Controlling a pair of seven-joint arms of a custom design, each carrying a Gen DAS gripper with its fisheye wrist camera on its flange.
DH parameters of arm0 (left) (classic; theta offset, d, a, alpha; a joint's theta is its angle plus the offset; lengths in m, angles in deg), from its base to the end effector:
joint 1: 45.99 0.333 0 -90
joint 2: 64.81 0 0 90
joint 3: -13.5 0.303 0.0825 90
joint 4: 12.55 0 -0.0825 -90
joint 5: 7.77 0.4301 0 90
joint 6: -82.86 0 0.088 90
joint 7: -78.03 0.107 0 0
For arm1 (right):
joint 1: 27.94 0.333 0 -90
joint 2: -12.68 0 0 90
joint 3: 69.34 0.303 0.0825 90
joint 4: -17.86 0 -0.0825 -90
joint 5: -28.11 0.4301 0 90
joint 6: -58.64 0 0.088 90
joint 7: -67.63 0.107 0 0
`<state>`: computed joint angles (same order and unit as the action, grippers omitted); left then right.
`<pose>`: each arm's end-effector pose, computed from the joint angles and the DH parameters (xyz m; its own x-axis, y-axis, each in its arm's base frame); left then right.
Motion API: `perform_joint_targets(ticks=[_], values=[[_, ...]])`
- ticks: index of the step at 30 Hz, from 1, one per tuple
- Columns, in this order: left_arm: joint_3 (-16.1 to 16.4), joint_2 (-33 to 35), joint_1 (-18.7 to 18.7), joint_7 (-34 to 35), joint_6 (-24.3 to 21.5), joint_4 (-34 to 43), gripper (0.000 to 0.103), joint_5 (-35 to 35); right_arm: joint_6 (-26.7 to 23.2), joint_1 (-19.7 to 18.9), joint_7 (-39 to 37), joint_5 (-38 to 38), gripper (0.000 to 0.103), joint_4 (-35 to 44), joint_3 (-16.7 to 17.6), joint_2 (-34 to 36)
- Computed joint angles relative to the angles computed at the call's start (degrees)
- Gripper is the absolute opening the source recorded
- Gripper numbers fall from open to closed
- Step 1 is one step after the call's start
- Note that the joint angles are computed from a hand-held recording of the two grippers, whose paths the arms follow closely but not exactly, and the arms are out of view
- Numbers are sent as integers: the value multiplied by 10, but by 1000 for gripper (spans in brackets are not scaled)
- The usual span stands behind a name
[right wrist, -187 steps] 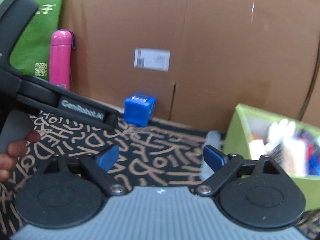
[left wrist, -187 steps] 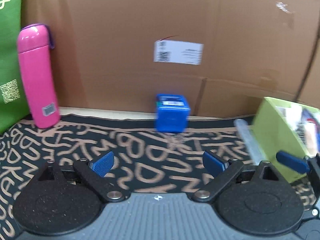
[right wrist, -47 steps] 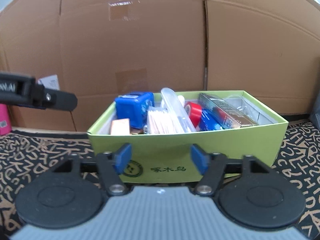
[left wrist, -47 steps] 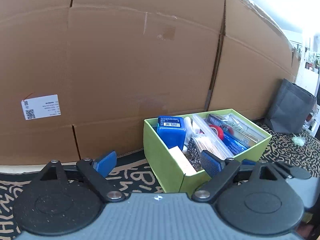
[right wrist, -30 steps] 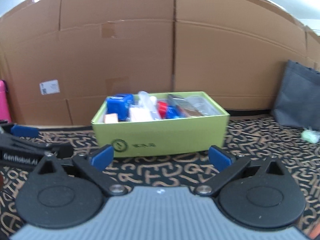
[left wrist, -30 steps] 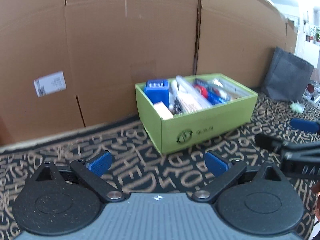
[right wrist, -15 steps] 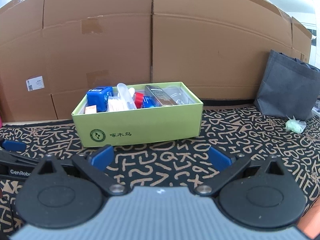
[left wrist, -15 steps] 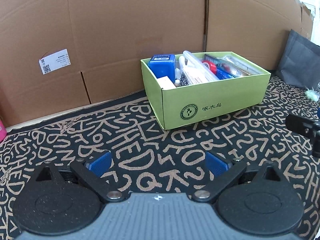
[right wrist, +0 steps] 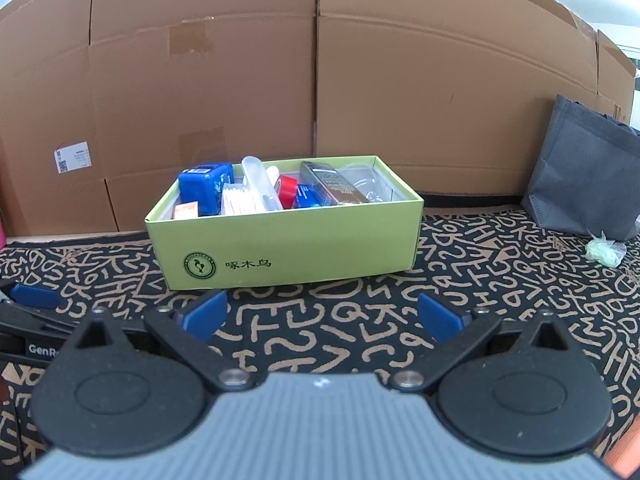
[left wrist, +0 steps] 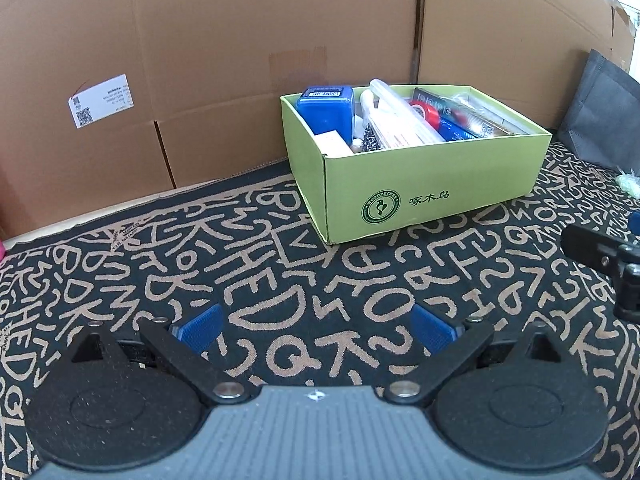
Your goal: Organize objects
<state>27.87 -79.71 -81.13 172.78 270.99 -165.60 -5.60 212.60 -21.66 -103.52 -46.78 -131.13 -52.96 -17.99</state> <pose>0.4555 -0.1781 0.3766 -0.4373 -0.8990 -0.0244 -0.5742 0.3000 -0.7618 0.4137 0.2035 0.4339 -0.2400 -0.9708 0.0002 -0.4598 0.1135 -0.8808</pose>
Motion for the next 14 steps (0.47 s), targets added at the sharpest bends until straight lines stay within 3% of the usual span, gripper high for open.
perform_joint_targets(ticks=[2, 6, 14], values=[[15, 3, -13, 1, -4, 4, 103, 0, 2, 0, -1, 1, 103, 1, -2, 4], [82, -2, -78, 18, -6, 5, 103, -9, -4, 4, -8, 11, 103, 4, 0, 10], [107, -14, -104, 48, -10, 0, 103, -32, -7, 8, -18, 18, 103, 7, 0, 11]])
